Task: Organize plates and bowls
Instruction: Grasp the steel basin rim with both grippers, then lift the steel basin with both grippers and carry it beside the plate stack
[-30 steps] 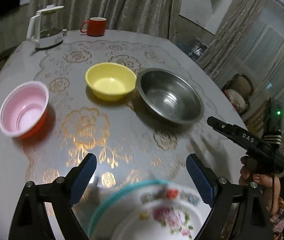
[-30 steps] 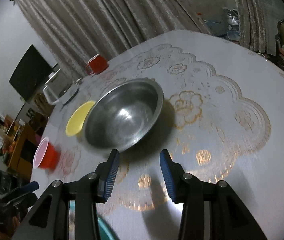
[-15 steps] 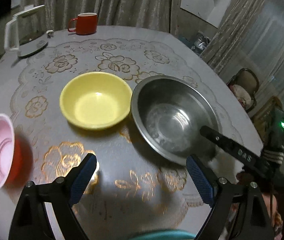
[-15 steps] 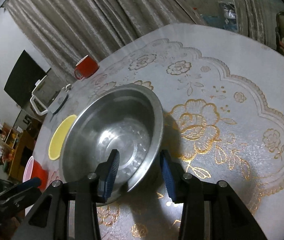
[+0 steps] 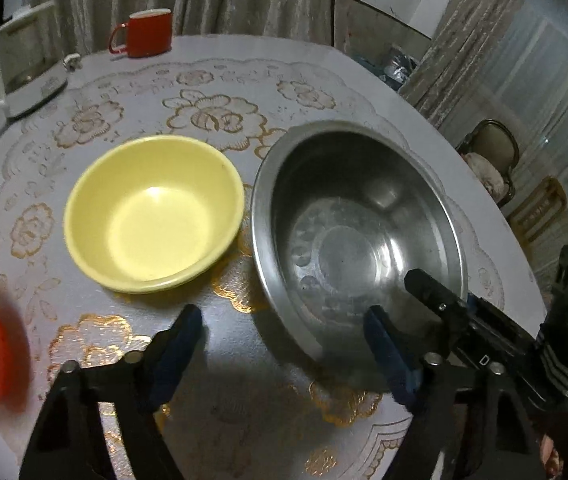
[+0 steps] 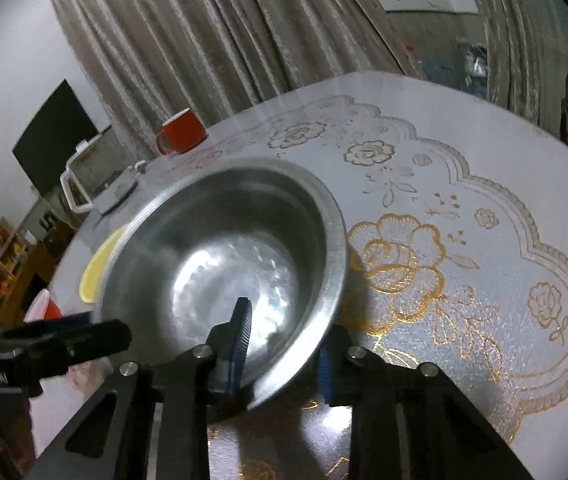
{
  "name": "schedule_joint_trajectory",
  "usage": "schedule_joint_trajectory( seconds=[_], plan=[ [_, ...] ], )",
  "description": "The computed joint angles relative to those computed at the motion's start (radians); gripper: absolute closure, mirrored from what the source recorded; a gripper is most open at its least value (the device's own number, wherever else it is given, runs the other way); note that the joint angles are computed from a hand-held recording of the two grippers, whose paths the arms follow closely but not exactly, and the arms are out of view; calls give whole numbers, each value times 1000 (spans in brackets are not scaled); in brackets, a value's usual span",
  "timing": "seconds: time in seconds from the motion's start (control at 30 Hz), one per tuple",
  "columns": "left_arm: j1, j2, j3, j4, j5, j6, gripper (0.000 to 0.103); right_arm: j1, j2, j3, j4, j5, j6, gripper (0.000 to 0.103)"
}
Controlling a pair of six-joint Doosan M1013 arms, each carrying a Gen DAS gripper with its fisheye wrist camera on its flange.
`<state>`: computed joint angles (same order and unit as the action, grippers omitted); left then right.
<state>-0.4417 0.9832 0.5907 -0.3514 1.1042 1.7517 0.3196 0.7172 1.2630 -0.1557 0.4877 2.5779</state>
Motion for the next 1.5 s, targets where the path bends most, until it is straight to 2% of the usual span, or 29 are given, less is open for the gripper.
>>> schedule_joint_trajectory(
  seconds=[0.03, 0.1, 0.3, 0.43, 0.77, 0.87, 1.1, 1.23, 1.5],
  plan=[
    [-1, 6, -9, 1, 8, 2, 31, -2, 3, -2, 17, 2, -11, 80],
    [-2, 11, -15, 1, 10, 18, 42, -7, 2, 4, 57, -10, -38, 81],
    [-11, 7, 4, 9, -20, 68, 66, -5, 0, 7, 45, -15, -35, 82],
    [-12, -6, 33, -6, -53, 94, 75, 0, 5, -8, 16, 9, -26, 82],
    [-11, -30, 76, -40, -80, 141, 75, 0, -8, 16, -9, -9, 45, 85],
    [-11, -40, 89, -44, -73, 167, 75, 2, -19, 39, 3, -29, 58, 85],
    [-8, -71, 137, -67, -43, 207, 76, 12, -54, 83, 21, -20, 52, 85],
    [-5, -111, 203, -94, -66, 230, 76, 21, -79, 107, 26, -10, 63, 85],
    [7, -211, 366, -156, -165, 290, 76, 45, -120, 136, -20, -20, 119, 85]
  ],
)
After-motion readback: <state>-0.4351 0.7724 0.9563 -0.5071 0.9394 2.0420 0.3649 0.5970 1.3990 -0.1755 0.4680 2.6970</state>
